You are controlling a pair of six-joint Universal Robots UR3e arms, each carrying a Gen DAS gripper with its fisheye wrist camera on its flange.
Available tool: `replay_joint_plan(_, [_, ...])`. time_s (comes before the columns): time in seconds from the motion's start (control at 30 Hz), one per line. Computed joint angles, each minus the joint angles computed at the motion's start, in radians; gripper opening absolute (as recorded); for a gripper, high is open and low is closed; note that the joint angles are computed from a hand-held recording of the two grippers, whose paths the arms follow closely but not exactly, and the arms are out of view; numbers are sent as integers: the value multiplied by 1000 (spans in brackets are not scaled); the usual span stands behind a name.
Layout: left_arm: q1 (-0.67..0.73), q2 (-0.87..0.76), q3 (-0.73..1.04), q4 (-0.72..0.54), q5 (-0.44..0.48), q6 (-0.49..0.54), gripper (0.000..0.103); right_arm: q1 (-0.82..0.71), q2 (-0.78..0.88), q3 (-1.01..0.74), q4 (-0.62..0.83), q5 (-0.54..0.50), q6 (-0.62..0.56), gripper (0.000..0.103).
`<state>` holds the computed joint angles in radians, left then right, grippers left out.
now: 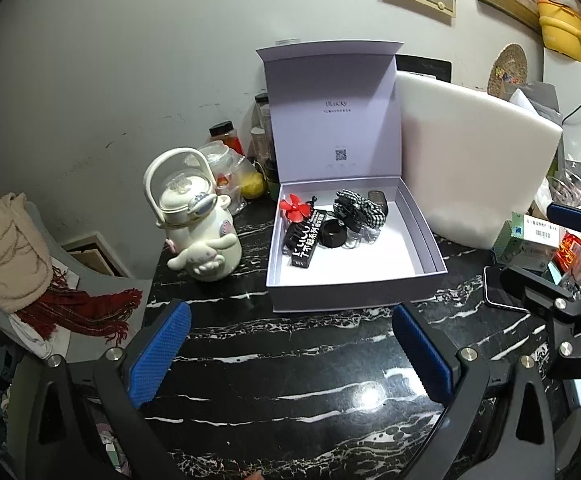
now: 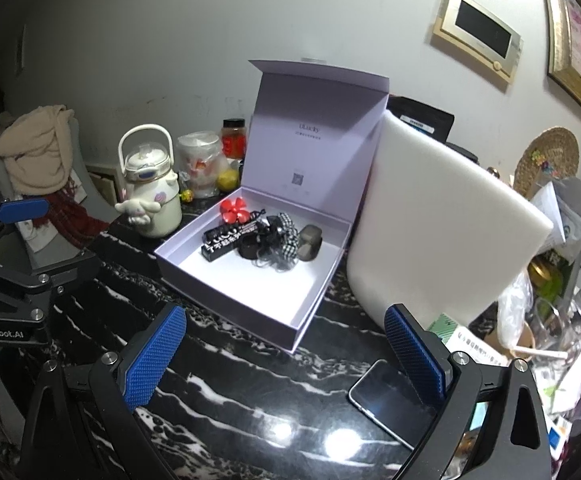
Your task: Organize rigid objects
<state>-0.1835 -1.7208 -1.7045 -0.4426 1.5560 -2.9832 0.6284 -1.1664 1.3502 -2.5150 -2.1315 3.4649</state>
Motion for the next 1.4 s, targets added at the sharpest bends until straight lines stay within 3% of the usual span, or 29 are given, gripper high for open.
replay_joint_plan(1.4, [-6,-43,25,-38,19,-17,103,8,57,-71,77,-30,-34,101])
